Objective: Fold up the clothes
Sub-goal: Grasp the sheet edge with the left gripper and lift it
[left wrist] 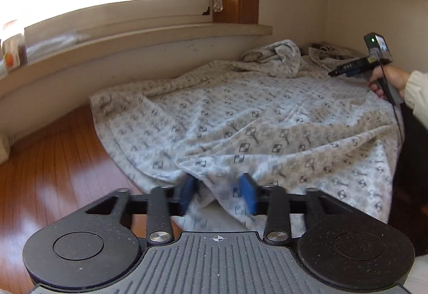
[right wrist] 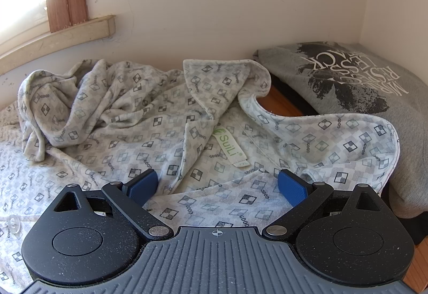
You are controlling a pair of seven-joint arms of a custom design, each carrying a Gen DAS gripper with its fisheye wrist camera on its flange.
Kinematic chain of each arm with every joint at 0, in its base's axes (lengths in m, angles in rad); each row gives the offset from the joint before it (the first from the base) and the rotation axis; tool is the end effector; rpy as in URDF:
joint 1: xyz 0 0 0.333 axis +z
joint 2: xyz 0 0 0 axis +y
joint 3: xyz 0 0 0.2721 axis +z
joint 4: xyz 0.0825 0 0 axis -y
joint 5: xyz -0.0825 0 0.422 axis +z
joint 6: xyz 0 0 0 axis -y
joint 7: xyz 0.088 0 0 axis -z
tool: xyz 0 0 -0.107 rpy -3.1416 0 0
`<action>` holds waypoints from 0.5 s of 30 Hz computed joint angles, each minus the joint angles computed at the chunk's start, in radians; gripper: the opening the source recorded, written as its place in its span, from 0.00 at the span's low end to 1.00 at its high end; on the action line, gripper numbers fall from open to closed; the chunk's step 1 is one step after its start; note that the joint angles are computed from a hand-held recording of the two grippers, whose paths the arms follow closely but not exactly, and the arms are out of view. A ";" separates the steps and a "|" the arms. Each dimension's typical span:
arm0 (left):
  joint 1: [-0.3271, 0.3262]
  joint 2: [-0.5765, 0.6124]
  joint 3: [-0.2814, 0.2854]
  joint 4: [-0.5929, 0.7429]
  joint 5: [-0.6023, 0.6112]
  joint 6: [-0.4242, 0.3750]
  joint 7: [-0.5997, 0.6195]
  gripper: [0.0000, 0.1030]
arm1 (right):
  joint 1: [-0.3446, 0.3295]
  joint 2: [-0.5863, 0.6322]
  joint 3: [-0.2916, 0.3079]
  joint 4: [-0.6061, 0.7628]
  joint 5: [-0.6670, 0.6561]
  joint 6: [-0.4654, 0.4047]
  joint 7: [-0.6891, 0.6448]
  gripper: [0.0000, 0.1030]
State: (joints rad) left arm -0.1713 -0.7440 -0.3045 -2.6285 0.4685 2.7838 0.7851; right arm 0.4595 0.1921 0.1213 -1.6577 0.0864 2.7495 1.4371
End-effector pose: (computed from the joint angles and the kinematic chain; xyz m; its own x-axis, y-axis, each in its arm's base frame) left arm 0.3872 -0.2268 0.5166 -0.0688 -0.9975 -0.0178 -0.5578 0.0532 -0.8283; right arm 0.5903 0.3754 0.5505 0.5954 -0.8034 -0.0012 -0.4975 -0.3675 -0.7858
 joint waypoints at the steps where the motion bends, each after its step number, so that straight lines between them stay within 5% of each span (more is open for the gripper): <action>1: 0.008 0.001 -0.007 0.001 0.006 0.016 -0.010 0.09 | 0.000 0.000 0.000 0.000 0.000 0.000 0.000 0.93; 7: 0.091 -0.078 -0.061 0.000 0.036 0.096 -0.124 0.06 | 0.000 0.001 0.000 0.001 0.001 -0.001 -0.001 0.93; 11: 0.182 -0.033 -0.082 0.073 0.103 0.088 -0.129 0.06 | 0.000 0.000 -0.001 0.001 0.000 -0.001 0.000 0.93; 15: 0.190 0.087 -0.076 0.141 0.130 0.033 -0.110 0.07 | 0.000 0.001 0.000 0.002 0.002 -0.001 -0.002 0.93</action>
State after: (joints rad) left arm 0.0190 -0.6567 -0.3807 -2.4872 0.5988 2.8172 0.6747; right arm 0.4591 0.1929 0.1209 -1.6561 0.0881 2.7487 1.4347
